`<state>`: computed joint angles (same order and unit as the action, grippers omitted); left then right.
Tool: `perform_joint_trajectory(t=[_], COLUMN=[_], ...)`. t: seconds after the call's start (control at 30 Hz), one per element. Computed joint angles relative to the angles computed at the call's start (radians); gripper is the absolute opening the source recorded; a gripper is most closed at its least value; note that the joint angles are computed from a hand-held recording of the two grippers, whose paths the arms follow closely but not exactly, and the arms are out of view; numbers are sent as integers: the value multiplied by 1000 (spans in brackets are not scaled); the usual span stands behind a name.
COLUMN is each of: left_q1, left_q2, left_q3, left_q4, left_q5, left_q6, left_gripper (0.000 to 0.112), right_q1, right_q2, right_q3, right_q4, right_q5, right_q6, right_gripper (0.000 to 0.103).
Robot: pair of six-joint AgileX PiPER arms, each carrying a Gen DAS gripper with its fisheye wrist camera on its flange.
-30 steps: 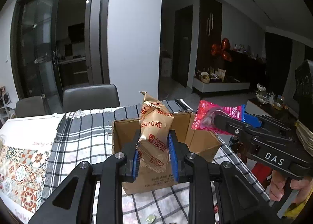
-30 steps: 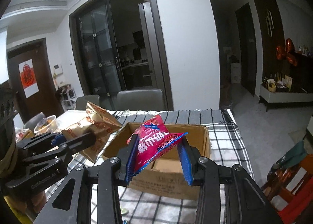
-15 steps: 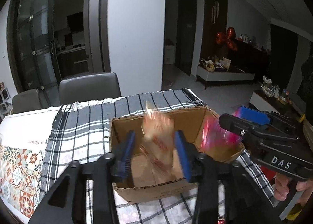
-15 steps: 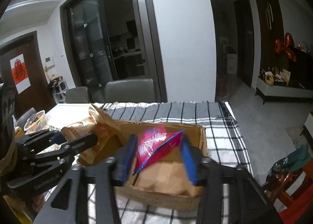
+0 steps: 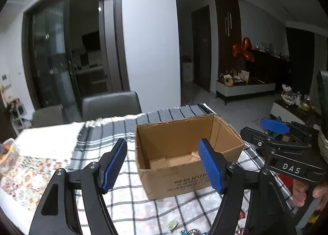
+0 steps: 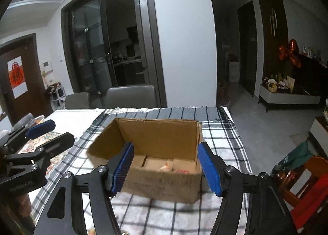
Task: Organize snacks
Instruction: 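Move both open tools back toward the remaining snacks on the table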
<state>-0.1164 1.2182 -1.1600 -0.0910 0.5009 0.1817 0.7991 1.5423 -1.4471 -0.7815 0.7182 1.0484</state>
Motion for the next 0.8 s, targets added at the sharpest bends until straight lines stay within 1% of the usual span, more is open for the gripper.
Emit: perform_joint_trajectory(t=[0.03, 0.23, 0.37, 0.53, 0.6, 0.73, 0.8], left_q1=[-5, 20, 0, 18, 13, 21, -5], left_q2=[-34, -182, -268, -368, -408, -481, -523], left_q3=[24, 121, 171, 242, 272, 336, 375], left_q4=[11, -83, -41, -72, -59, -83, -40], left_q5=[2, 35, 57, 92, 101, 125, 131], left_q6=[-11, 73, 45, 80, 72, 112, 80], left_gripper=[71, 71, 71, 71, 71, 71, 71], right_q1=[10, 100, 175, 271, 315, 400, 435], right_q2=[-16, -111, -155, -198, -210, -223, -233], right_q3=[15, 111, 168, 240, 270, 322, 350], right_q4=[0, -28, -94, -196, -234, -286, -306], right_q5=[-3, 6, 37, 88, 117, 182, 208], right_q6=[7, 60, 124, 238, 289, 365, 402], right_gripper=[65, 65, 65, 65, 65, 65, 65])
